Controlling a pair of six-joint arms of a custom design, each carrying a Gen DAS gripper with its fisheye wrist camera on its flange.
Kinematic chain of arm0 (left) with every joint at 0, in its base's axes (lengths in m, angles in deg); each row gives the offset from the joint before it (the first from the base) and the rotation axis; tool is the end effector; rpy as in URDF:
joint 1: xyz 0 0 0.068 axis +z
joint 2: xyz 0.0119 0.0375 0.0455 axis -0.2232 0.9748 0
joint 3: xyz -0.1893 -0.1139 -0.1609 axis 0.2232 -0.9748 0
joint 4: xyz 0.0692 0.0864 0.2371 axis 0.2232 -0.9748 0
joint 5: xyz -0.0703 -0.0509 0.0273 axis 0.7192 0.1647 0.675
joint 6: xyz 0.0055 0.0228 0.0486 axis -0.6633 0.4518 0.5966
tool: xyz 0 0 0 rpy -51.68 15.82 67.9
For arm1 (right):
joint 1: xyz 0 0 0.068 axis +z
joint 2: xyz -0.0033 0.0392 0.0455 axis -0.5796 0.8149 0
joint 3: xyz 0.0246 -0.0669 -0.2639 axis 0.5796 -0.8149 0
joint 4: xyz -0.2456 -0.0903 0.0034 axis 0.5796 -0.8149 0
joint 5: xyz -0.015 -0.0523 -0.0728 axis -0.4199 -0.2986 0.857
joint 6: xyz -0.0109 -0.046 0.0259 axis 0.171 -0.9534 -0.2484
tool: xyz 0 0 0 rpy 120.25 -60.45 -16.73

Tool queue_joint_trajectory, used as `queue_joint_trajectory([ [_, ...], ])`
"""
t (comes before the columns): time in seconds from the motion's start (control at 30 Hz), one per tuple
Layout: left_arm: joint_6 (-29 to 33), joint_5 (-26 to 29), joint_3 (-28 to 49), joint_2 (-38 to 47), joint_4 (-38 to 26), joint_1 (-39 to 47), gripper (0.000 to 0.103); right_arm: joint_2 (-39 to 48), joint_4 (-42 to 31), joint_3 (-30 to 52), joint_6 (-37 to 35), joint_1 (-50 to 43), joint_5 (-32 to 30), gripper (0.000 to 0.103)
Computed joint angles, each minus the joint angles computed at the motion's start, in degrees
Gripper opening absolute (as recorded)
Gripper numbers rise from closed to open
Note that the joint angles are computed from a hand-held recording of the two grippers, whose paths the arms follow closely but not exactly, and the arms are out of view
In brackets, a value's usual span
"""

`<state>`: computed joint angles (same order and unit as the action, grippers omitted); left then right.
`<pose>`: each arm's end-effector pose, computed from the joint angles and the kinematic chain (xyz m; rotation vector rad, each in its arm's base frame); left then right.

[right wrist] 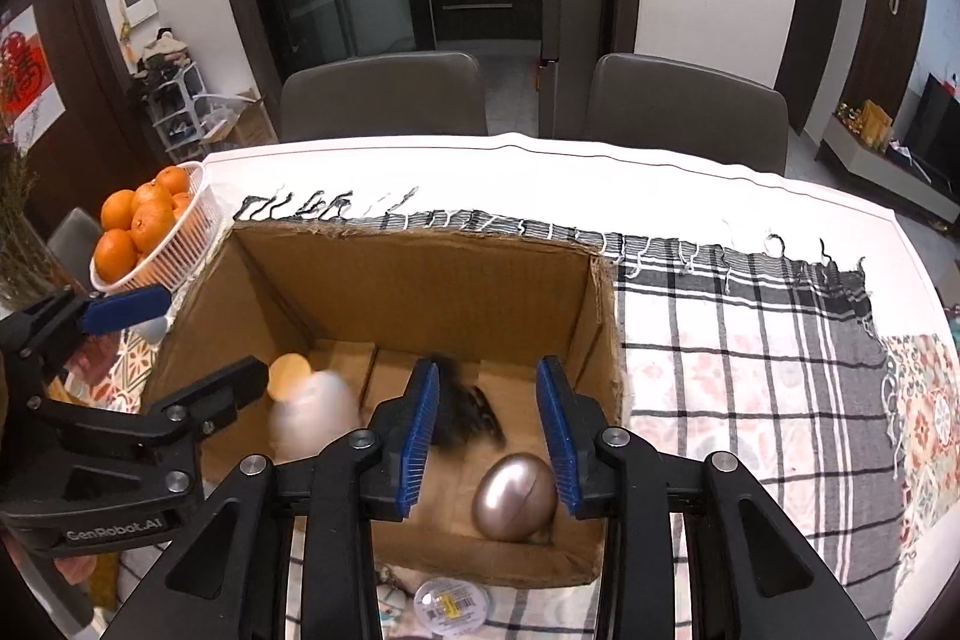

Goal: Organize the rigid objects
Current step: 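Open both tools inside the box, releasing the night-light and flashlight, then withdraw both tools from the box toward the remaining items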

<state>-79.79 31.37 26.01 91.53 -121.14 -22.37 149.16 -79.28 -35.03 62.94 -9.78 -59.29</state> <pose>0.1786 -0.0269 0.2581 0.1157 2.5097 0.0162 0.1981 0.0937 0.2410 -0.3462 2.4742 0.2141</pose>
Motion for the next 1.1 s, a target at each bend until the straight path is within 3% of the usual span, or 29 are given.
queue_joint_trajectory([
  [0.33, -5.75, -6.44, -1.20, -11.56, -5.12, -6.54, 0.089, -11.76, -4.07, -3.42, 4.30, 1.34, 2.68, 0.036],
  [0.6, -11.98, -15.22, -1.30, -20.35, -11.02, -17.70, 0.089, -23.26, -9.41, -5.06, 8.74, 7.84, 10.99, 0.049],
  [0.9, -24.16, -26.08, -1.35, -25.21, -19.32, -33.95, 0.089, -31.47, -16.67, -5.85, 16.13, 18.15, 20.44, 0.058],
  [1.1, -39.18, -34.87, -1.76, -25.25, -27.88, -49.54, 0.089, -34.75, -20.97, -7.10, 20.86, 22.58, 23.16, 0.058],
])
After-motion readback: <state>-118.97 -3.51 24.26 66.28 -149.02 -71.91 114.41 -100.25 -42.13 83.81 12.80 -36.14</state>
